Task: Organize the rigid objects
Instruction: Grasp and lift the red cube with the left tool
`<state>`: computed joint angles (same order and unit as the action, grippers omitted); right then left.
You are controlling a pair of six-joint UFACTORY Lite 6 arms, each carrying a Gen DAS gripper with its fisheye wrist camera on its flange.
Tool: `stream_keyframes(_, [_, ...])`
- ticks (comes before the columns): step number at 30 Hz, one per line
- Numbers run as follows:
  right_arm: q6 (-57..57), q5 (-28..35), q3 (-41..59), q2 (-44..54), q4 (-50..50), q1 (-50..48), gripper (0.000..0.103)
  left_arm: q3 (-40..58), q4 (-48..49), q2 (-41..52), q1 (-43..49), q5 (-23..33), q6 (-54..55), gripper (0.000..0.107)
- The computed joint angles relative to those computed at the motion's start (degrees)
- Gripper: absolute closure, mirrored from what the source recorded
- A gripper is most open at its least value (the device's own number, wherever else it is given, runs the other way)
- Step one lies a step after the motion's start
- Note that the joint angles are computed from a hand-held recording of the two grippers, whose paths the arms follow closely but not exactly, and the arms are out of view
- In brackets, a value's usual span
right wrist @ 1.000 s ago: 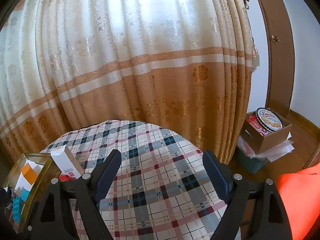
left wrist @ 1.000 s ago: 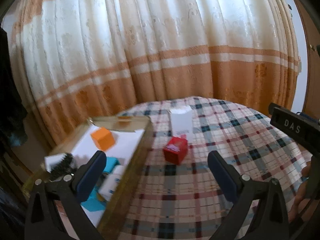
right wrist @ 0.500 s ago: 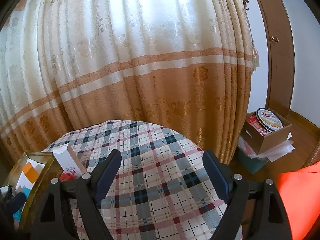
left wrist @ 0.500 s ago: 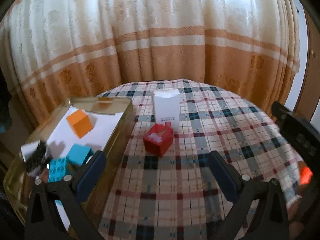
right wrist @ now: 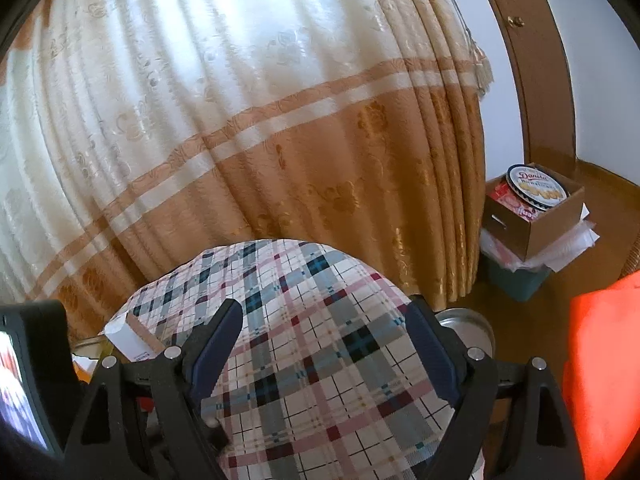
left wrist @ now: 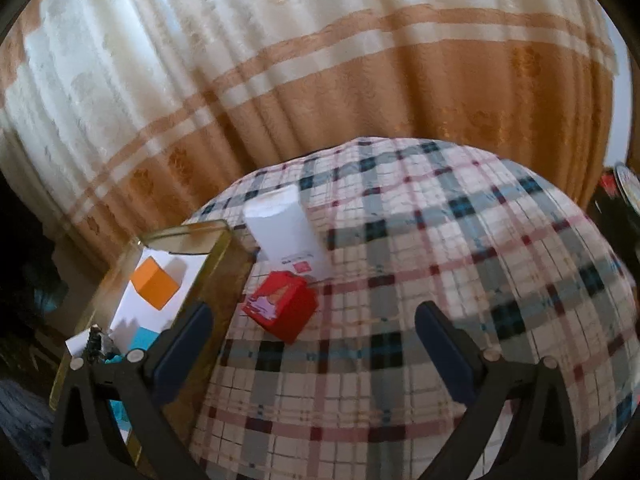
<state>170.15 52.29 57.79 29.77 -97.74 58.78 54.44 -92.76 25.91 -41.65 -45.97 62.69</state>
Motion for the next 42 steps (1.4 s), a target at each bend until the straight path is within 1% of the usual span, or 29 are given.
stream_keyframes(1, [-0.8,0.0,0.6,0.3,0.3,0.1,0.017,0.3,0.2,-0.1,0.9,0.5,0.0,0.005])
stream_keyframes(2, [-1.4,0.2,0.8,0.3,0.5,0.2,0.017,0.1,1.0,-0.7,2.7,2.3,0.0,0.005])
stream_keyframes(4, [-3.3,0.9,1.7,0.8,1.3,0.8,0.017,1.0,0.9,-0.3,5.0,6.5,1.3,0.005])
stream_keyframes(5, [-3.6,1.1,1.8,0.8,1.3,1.0,0.018,2.4,-0.4,0.5,7.0,9.6,3.7,0.005])
stream_keyframes(9, [-3.8,1.0,1.6,0.7,0.8,1.1,0.018,4.7,-0.3,3.4,8.4,11.5,5.5,0.010])
stream_keyframes(11, [-2.5,0.4,0.7,0.1,0.1,0.7,0.018,6.4,-1.8,5.3,9.7,13.7,7.6,0.011])
stream_keyframes(14, [-0.5,-0.4,-0.4,-0.4,-0.8,0.2,0.018,7.5,-1.1,7.0,9.8,12.5,7.0,0.012])
stream_keyframes(16, [0.5,-0.5,-0.8,-0.6,-1.3,0.0,0.018,7.1,0.8,7.0,9.9,12.9,6.3,0.012])
stream_keyframes(20, [-0.4,-0.6,-0.3,-0.3,-0.9,0.1,0.018,6.4,4.9,6.4,9.0,13.5,4.9,0.021])
stream_keyframes(25, [-0.9,-0.1,-0.3,-0.4,-0.7,0.3,0.018,6.2,5.2,6.4,7.8,12.6,4.7,0.021])
stream_keyframes(28, [-0.9,-0.5,-0.5,-0.5,-0.9,0.1,0.018,8.0,2.4,7.4,8.5,12.7,7.5,0.021])
stream_keyframes(29, [-1.0,-0.6,-0.5,-0.5,-0.8,0.1,0.018,8.5,0.8,7.4,8.9,13.0,8.4,0.021])
stream_keyframes(31, [-1.2,-0.8,-0.3,-0.5,-0.6,0.1,0.018,9.0,-0.9,7.4,10.7,14.7,8.9,0.016])
stream_keyframes(34, [-2.0,-1.0,0.2,-0.2,-0.1,0.1,0.018,9.6,-1.3,7.9,12.0,16.0,9.5,0.016])
stream_keyframes(36, [-2.5,-1.0,0.4,-0.2,0.2,0.2,0.018,9.1,1.0,8.0,11.5,15.2,8.2,0.021])
stream_keyframes(38, [-3.0,-0.9,0.6,-0.1,0.4,0.3,0.018,8.0,3.8,7.7,10.2,13.5,6.3,0.033])
stream_keyframes(39, [-3.0,-0.8,0.7,-0.1,0.5,0.3,0.018,7.6,4.3,7.4,10.3,14.0,6.2,0.039])
stream_keyframes(40, [-3.0,-0.7,0.7,-0.1,0.6,0.3,0.018,6.5,7.0,7.0,11.2,16.9,3.7,0.057])
stream_keyframes(41, [-2.9,-0.7,0.6,-0.1,0.6,0.3,0.018,4.8,11.4,5.0,13.2,22.2,-1.2,0.057])
stream_keyframes(42, [-2.7,-0.7,0.6,-0.1,0.6,0.3,0.018,3.8,14.5,4.3,14.7,25.3,-5.3,0.057])
